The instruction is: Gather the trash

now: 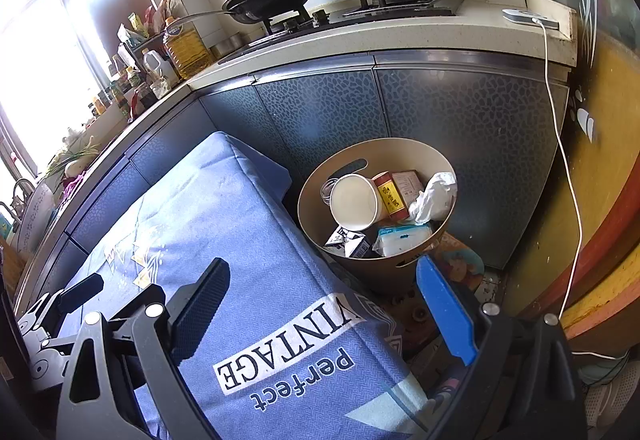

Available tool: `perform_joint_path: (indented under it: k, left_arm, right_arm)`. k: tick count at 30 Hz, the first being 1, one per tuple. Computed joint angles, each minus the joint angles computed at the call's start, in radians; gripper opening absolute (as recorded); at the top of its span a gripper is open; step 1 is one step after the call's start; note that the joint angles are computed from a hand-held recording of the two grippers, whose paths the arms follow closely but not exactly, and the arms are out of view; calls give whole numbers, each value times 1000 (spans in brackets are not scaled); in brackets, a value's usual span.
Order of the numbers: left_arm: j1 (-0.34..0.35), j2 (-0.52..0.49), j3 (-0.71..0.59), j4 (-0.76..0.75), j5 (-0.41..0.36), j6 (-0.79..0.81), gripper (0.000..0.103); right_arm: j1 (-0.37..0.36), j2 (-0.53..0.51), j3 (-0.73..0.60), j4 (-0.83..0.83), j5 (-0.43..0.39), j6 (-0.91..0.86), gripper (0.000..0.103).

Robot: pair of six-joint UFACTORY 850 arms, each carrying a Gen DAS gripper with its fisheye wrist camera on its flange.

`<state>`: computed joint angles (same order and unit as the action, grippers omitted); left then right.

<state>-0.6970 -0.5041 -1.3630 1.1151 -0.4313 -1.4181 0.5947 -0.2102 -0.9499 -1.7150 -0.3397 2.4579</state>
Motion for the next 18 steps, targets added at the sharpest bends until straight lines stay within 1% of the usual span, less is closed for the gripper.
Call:
perform_joint_path:
  k: [13,18]
  left_arm:
    - [-5,-4,-7,-6,-2,10,97]
    - [-10,2,1,33,5,-16,97]
  right_arm:
    - [-1,0,2,-4,1,8,92]
    - [-2,1,4,-7,2,11,92]
